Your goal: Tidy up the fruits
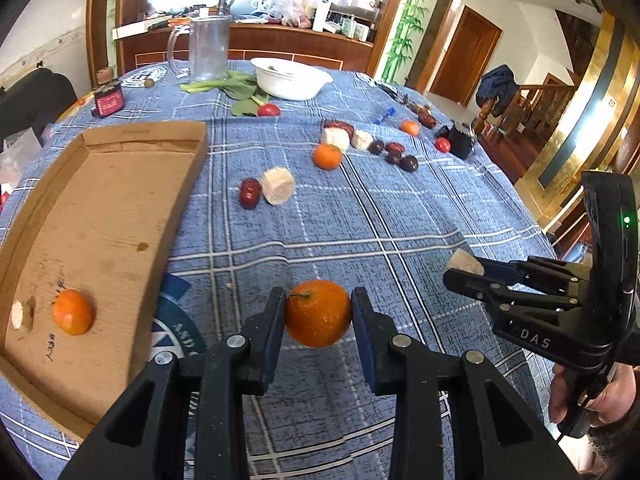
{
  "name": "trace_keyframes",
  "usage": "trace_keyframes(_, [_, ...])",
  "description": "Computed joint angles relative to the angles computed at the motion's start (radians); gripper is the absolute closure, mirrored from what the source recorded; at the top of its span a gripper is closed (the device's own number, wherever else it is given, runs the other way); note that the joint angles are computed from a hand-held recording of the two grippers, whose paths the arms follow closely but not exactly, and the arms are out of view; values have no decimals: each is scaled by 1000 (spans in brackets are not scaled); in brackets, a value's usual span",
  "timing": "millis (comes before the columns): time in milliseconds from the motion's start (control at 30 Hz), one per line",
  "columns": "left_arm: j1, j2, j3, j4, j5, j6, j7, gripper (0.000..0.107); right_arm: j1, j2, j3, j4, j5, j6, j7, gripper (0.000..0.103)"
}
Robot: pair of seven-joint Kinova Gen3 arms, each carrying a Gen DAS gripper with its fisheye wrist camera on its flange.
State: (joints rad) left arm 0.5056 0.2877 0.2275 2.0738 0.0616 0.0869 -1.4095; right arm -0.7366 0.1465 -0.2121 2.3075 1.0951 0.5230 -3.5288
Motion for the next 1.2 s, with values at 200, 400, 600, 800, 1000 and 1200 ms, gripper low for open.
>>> trace_keyframes(200, [-87, -30, 41, 18, 16, -5, -19, 76, -4, 24, 3, -67, -10, 10, 60, 70])
trace_keyframes(400, [-208, -64, 91, 38, 41, -11, -58, 76, -9, 63, 26, -157, -47, -9, 171, 70])
trace_keyframes(600, [-366, -85, 169, 57, 90, -10, -120, 75, -23, 109, 60, -270, -117, -36, 328, 70])
trace_keyframes(800, [-463, -111, 167, 76, 129, -7, -175, 75, -30, 180, 87, -397, -217, -69, 508, 70])
trace_keyframes(1000, [-455, -108, 68, 72, 126, 1, -191, 75, -23, 268, 82, -531, -342, -86, 694, 70])
trace_keyframes(1200, [-444, -56, -10, 36, 103, 24, -188, 75, -7, 370, 59, -667, -472, -79, 880, 70])
